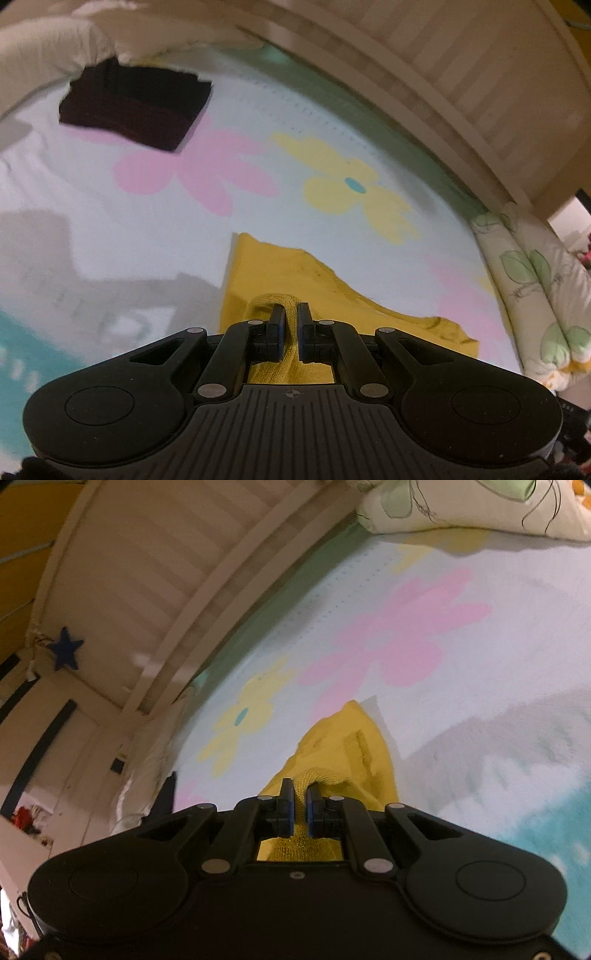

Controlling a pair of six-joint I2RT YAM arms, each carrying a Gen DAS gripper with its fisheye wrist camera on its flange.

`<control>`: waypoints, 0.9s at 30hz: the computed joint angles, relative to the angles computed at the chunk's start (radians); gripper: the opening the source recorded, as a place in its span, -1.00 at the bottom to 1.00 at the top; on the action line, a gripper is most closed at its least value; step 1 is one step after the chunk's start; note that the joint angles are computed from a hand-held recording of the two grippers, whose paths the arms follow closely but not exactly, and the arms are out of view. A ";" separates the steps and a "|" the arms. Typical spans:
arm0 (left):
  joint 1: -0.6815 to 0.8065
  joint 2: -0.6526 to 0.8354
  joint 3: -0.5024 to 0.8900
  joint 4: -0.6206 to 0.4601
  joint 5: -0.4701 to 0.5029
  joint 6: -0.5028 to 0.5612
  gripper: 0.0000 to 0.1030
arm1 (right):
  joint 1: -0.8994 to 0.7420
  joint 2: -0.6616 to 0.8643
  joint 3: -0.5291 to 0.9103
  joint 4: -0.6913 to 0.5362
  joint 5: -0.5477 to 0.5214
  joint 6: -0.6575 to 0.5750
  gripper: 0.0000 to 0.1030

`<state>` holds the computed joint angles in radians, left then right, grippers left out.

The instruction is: Fold small clothes

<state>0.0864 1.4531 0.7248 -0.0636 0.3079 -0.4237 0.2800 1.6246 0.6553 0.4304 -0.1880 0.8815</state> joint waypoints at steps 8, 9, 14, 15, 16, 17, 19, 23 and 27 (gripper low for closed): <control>-0.006 0.160 0.035 0.099 -0.075 0.009 -0.87 | -0.003 0.148 0.091 0.003 0.046 -0.004 -0.61; -0.009 0.170 0.039 0.106 -0.085 0.010 -0.87 | -0.001 0.161 0.100 -0.008 0.053 -0.017 -0.60; -0.019 0.176 0.036 0.133 -0.127 0.039 -0.86 | 0.001 0.190 0.098 0.002 0.074 -0.055 -0.58; -0.022 0.169 0.036 0.127 -0.129 0.056 -0.85 | 0.005 0.183 0.088 0.010 0.083 -0.061 -0.56; -0.022 0.160 0.036 0.121 -0.130 0.075 -0.83 | 0.002 0.177 0.078 0.020 0.084 -0.071 -0.40; -0.023 0.155 0.037 0.120 -0.135 0.087 -0.82 | 0.004 0.165 0.069 0.026 0.090 -0.078 -0.09; -0.023 0.126 0.026 0.112 -0.150 0.110 -0.75 | 0.006 0.145 0.056 0.043 0.100 -0.099 0.43; -0.028 0.051 0.008 0.057 -0.146 0.216 -0.63 | -0.017 0.073 0.031 0.010 0.062 -0.133 0.55; -0.041 0.031 -0.005 -0.008 -0.078 0.287 -0.62 | -0.034 0.031 0.042 -0.082 -0.027 -0.190 0.54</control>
